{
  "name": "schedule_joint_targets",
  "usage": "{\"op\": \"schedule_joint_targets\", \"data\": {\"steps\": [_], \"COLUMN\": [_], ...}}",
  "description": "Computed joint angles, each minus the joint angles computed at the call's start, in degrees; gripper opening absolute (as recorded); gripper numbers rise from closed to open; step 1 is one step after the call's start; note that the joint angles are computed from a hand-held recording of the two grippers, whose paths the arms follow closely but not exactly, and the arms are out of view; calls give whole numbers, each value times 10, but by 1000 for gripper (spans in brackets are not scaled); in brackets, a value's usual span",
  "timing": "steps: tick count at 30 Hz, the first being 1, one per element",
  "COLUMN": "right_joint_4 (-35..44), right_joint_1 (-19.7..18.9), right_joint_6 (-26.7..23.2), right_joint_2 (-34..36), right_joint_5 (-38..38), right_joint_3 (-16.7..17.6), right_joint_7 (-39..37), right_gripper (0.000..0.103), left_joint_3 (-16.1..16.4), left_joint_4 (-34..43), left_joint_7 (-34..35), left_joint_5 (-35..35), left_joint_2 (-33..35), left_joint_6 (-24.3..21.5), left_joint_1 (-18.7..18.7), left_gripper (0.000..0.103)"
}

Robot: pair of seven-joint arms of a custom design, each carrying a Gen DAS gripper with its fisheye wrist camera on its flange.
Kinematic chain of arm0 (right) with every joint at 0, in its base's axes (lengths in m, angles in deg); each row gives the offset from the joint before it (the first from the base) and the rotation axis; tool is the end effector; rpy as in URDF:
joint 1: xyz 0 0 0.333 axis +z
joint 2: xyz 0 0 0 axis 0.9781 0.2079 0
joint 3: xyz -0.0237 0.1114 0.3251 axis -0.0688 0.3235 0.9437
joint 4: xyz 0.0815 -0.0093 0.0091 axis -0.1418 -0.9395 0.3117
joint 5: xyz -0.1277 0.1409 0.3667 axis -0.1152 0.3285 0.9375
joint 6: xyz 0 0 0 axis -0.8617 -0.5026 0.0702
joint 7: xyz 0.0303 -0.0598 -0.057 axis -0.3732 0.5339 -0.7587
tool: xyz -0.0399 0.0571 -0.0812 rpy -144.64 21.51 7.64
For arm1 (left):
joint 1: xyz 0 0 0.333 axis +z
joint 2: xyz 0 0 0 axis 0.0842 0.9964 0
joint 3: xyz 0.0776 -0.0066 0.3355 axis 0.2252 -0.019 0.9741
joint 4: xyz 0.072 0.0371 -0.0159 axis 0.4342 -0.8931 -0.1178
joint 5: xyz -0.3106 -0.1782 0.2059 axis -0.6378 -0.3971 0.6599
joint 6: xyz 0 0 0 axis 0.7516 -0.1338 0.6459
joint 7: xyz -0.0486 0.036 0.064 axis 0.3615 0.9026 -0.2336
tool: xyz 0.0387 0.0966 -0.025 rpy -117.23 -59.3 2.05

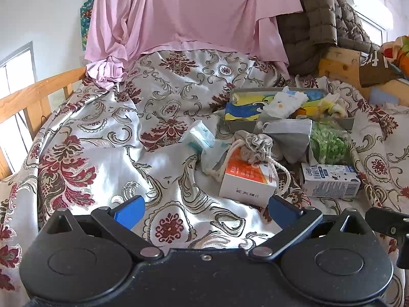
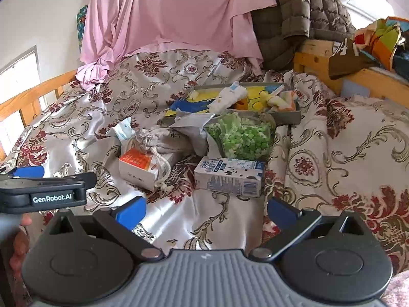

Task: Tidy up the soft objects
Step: 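Reach the left tool to the grey drawstring bag while the right tool reaches the grey face mask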

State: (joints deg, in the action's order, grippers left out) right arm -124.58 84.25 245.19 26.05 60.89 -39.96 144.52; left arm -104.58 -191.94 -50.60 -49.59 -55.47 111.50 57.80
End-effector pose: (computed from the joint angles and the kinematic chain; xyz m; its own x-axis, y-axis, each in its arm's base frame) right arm 0.5163 0.3524 0.4986 0.5746 -0.8151 -0.0744 -0.4825 -0.2638 -0.8352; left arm 0.4695 -0.2672 0.4820 0.4928 -0.8687 -0.0493 -0.4651 -0.2150 -0.8588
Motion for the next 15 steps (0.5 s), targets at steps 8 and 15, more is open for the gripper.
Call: {"op": "schedule_joint_targets", "data": {"steps": [8, 15], "right_joint_4": [23, 51], "right_joint_1": [-164, -305], "right_joint_6": [-5, 25], "right_joint_2": [42, 149], "right_joint_5": [70, 25], "right_joint_3": [187, 352], "right_joint_7": [-90, -93], "right_gripper": [103, 103], "left_joint_3": [7, -1], "left_joint_4": [-10, -2], "left_joint_7": [-31, -46], "left_joint_5": [-15, -12], "left_joint_2": [10, 11], "left_joint_6": [34, 41], "left_joint_1": [8, 39], "left_gripper": [102, 102]}}
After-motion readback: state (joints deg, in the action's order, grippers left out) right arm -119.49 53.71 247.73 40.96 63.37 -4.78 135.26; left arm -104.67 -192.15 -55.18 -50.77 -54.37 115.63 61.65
